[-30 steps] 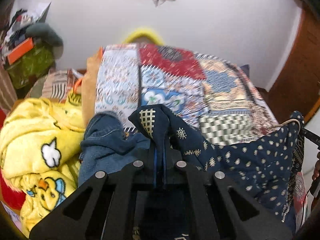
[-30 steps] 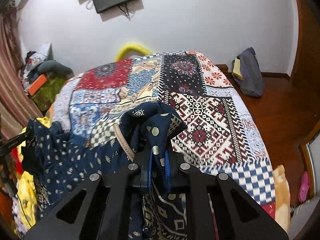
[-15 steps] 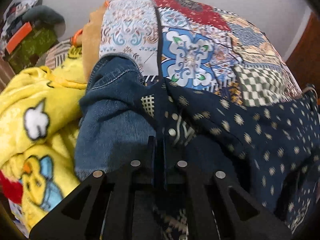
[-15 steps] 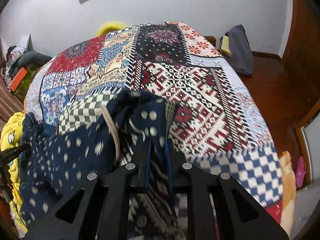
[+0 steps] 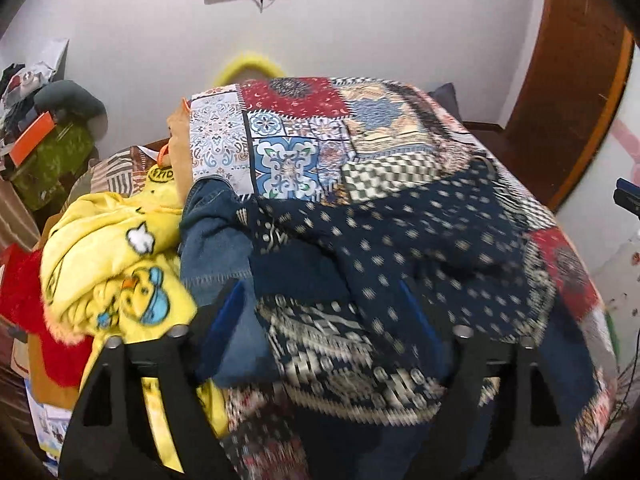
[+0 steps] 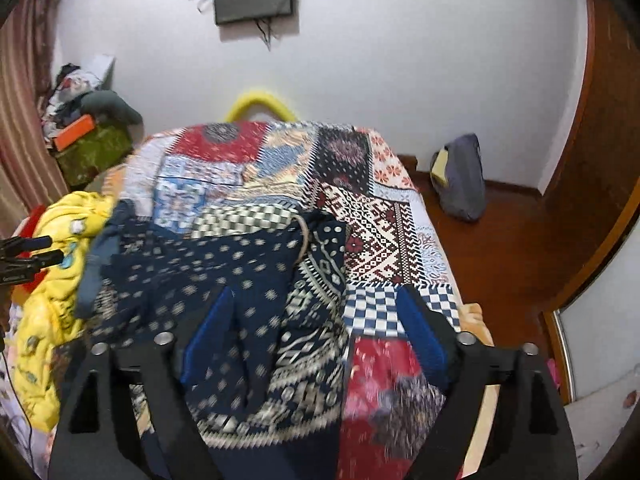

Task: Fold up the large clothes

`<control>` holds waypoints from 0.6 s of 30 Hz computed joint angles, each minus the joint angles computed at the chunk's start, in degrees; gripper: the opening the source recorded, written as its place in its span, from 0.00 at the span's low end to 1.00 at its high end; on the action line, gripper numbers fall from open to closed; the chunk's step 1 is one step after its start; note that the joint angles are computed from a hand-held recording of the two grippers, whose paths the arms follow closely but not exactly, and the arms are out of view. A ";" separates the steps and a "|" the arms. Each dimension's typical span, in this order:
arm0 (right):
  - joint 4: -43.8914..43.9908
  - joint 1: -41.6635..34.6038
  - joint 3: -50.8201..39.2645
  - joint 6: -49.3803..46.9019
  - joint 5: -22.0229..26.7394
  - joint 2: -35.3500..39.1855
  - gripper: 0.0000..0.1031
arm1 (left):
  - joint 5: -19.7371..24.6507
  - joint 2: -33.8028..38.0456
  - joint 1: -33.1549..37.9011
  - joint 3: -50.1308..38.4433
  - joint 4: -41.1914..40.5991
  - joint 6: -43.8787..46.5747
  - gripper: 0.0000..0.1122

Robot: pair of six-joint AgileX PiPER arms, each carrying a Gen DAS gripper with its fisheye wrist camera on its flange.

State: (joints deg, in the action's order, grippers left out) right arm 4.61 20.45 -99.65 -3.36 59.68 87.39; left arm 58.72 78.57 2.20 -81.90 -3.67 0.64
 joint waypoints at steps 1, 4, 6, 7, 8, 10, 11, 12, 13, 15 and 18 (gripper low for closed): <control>0.28 0.26 1.52 -0.84 0.61 -2.29 0.80 | 0.06 -2.18 -0.02 1.55 -0.14 0.00 0.80; 0.64 1.00 6.60 -1.82 0.68 -7.39 0.80 | 0.69 -9.08 1.43 6.95 -2.64 1.65 0.84; -0.24 1.65 10.33 -1.59 1.09 -10.27 0.80 | 2.42 -12.67 3.51 11.13 -4.85 3.63 0.84; -0.32 1.78 12.80 -1.82 1.46 -11.96 0.80 | 3.26 -13.90 4.04 12.78 -5.04 3.89 0.84; -0.33 1.87 14.59 -1.83 1.58 -13.16 0.80 | 3.84 -15.37 5.09 15.36 -5.58 4.59 0.84; -0.30 1.56 19.26 -2.16 1.74 -15.75 0.80 | 5.18 -18.18 7.89 20.22 -7.42 6.39 0.84; -0.48 1.52 21.38 -1.98 1.58 -16.76 0.80 | 5.95 -19.18 9.90 22.90 -8.82 7.73 0.84; -0.75 1.66 23.08 -1.62 1.75 -17.78 0.80 | 6.63 -20.09 11.26 25.07 -9.74 8.54 0.84; -0.54 1.50 25.40 -1.58 1.60 -18.74 0.80 | 7.07 -21.14 13.08 27.98 -11.07 9.84 0.84; -0.01 1.04 29.37 -1.57 1.57 -20.59 0.80 | 7.70 -23.07 15.59 32.73 -12.86 11.31 0.84; 0.57 0.57 35.25 -0.29 0.91 -22.56 0.80 | 9.86 -25.59 20.46 39.14 -17.95 15.49 0.83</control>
